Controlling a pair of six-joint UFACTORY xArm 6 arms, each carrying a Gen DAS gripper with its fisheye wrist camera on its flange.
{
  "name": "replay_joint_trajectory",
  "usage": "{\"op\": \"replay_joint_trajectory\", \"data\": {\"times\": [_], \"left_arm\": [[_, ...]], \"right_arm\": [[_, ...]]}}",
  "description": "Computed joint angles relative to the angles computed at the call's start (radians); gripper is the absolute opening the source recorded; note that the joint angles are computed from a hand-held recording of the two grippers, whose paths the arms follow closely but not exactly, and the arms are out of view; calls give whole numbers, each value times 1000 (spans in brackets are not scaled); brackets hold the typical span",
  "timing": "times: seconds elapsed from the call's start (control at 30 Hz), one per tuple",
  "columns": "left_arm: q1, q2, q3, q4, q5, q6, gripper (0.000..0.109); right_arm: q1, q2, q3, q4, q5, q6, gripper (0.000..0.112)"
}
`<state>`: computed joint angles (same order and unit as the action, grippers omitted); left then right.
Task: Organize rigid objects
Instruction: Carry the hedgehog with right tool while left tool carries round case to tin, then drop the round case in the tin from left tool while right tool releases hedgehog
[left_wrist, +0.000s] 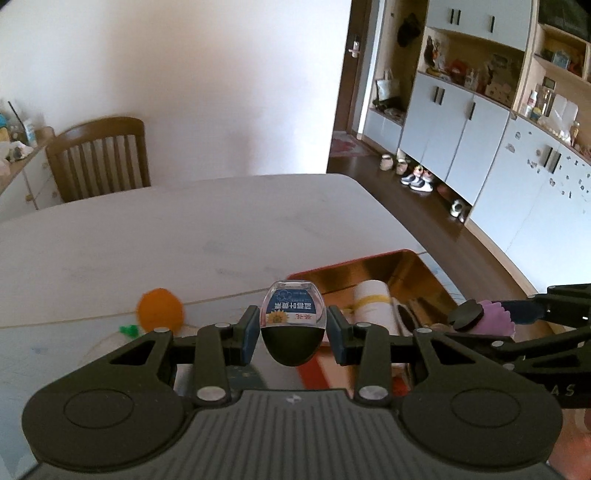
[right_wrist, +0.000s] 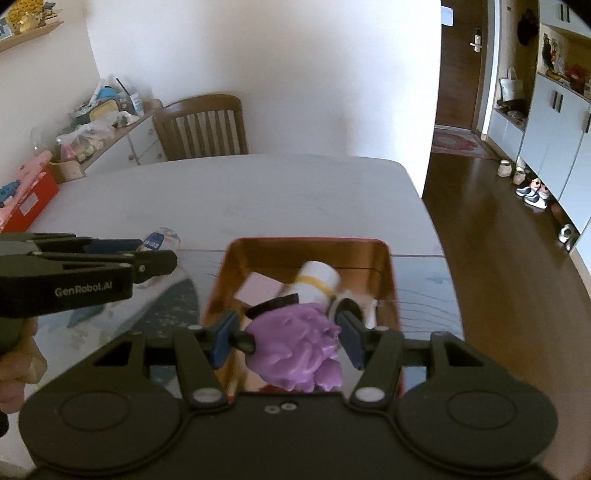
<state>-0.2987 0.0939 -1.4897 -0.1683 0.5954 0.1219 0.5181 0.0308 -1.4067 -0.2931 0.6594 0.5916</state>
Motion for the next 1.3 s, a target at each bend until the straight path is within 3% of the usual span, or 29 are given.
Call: {"op": "replay_joint_trajectory", "data": {"times": [0.33,0.4,0.43,0.47,0.5,0.8,0.93,1.3], "left_arm": [[-78,128,-113,133,38,-84,38],[-88,154,-131,187,42,-107,38],[-91,168,-146,203,49,-118,38],[-94,183,-161,209,55,-123,38],[-96,197,-174,213,55,-126,38],[-102,286,-272,248,100,-156,38],[-98,330,-330,237,159,-179,38],[-104,348,-353,284,182,-203,38]], "right_arm": [[-65,-28,87,50,-72,-112,56],[-73,-17,84,62,-89,-145,49],[-78,-5,76,84,-98,-177,41],[-80,3,72,98,-107,-199,26],[-81,12,66,103,-114,-214,24],[-106,27,76,186,-120,-307,32],[-112,14,93,217,-118,-325,34],[-114,9,103,268,-113,-342,38]]}}
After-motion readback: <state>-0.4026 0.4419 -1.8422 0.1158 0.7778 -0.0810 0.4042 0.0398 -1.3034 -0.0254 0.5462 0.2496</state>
